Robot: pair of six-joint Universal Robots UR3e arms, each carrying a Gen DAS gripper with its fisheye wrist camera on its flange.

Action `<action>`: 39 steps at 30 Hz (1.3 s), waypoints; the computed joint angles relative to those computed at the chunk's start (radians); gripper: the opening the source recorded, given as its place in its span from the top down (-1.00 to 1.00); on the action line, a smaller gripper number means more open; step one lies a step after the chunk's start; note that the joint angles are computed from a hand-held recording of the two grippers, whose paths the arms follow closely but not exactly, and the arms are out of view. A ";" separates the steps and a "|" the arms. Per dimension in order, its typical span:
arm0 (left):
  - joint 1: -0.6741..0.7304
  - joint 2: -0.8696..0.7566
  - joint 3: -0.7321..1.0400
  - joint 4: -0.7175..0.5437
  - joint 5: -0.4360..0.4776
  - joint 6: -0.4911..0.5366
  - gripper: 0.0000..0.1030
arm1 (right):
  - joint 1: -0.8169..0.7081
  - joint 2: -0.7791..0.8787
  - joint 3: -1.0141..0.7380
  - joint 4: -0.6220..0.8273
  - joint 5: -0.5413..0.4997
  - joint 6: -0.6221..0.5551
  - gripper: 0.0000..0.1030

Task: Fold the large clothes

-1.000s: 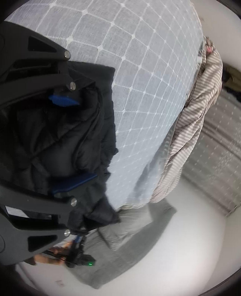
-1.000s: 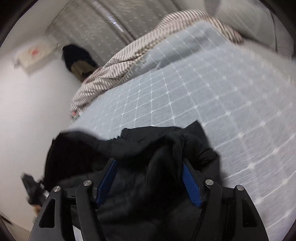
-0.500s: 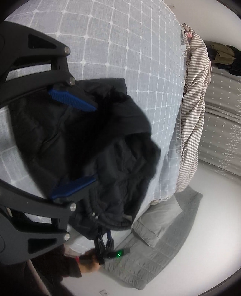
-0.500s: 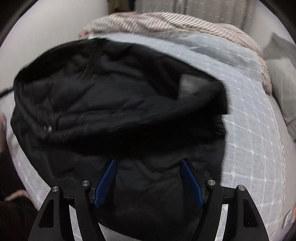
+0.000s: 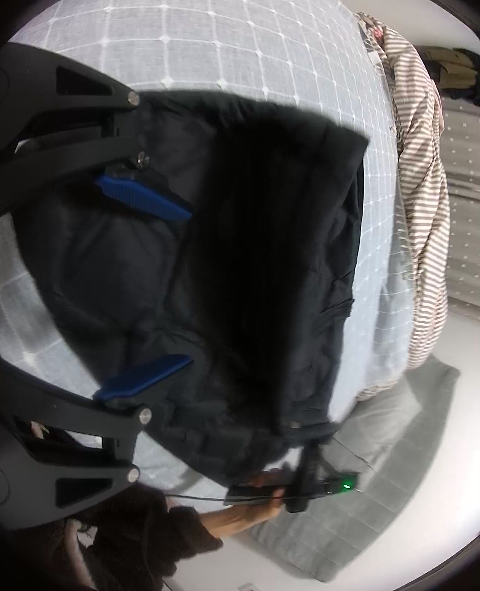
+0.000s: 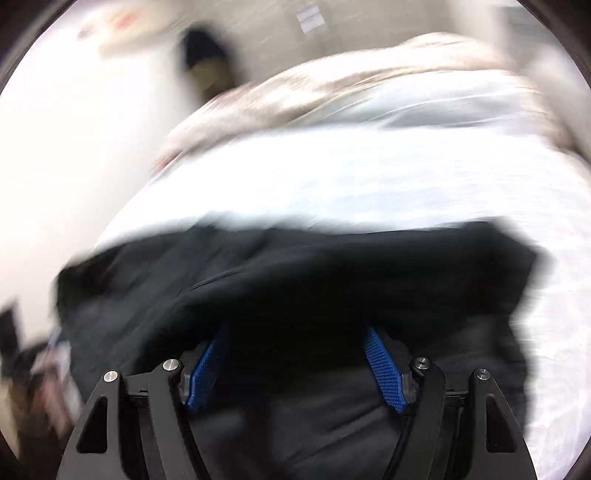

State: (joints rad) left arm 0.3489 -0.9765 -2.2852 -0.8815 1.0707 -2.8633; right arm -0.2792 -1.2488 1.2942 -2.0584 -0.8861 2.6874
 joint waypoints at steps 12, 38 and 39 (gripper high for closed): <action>-0.104 -0.610 0.408 0.164 0.161 -0.126 -0.46 | -0.227 -0.011 0.154 -0.208 0.100 0.256 -0.43; 0.189 -0.504 0.082 0.611 0.052 -0.495 0.84 | -0.206 0.092 0.111 -0.310 0.096 0.298 0.86; 0.183 -0.502 0.090 0.624 0.055 -0.501 0.85 | -0.214 0.080 0.124 -0.340 0.115 0.322 0.87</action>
State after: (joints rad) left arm 0.5324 -1.4790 -2.1951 -0.2571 1.1258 -3.3639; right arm -0.4935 -1.1685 1.4184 -2.3985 -0.7713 3.0091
